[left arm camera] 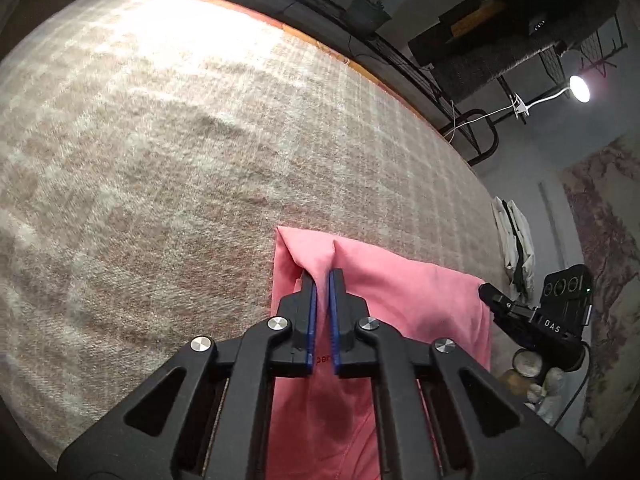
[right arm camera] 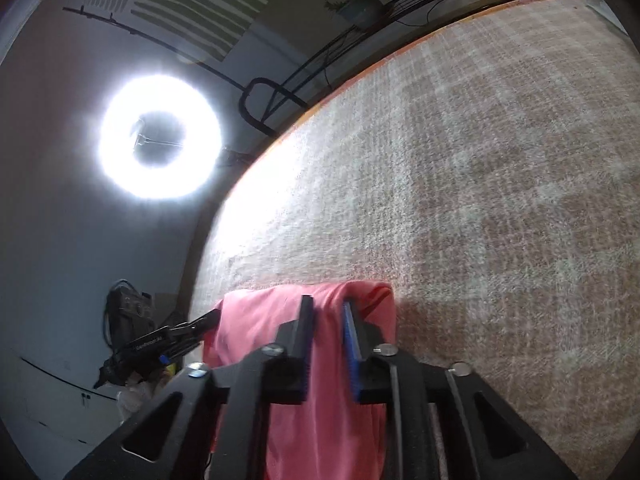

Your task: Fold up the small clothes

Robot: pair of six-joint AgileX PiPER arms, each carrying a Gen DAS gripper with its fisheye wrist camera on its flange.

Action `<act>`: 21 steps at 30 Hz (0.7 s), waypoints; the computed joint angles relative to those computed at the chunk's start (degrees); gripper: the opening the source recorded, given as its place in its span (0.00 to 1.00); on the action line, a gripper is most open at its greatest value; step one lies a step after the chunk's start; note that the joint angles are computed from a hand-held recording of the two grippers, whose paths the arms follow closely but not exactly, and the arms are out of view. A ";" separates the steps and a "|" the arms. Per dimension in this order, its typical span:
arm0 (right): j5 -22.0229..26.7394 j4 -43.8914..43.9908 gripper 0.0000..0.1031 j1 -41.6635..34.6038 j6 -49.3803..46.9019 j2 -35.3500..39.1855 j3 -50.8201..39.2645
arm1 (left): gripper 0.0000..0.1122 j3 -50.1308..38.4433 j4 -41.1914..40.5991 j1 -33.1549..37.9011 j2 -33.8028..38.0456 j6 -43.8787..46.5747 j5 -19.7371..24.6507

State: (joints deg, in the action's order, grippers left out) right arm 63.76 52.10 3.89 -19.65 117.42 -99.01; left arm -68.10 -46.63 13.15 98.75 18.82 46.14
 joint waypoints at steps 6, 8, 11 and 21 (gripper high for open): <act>-5.85 -9.62 0.00 3.10 3.42 -3.30 0.11 | 0.00 1.10 8.02 -2.42 -1.91 -4.68 -5.65; -5.76 -13.41 0.00 4.55 5.77 -3.04 -0.87 | 0.00 1.02 10.49 -2.61 -1.93 -7.72 -6.54; -5.79 -19.01 0.21 6.86 9.25 -3.46 -2.97 | 0.00 0.55 14.10 -2.94 -3.62 -11.32 -7.23; -10.77 -20.61 0.22 10.06 3.54 -11.23 1.40 | 0.00 0.48 19.37 -15.82 -7.88 -11.34 -10.25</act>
State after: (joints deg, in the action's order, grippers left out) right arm 52.99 31.49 13.95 -16.11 106.19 -97.61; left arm -67.62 -27.25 -2.67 90.88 7.48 35.89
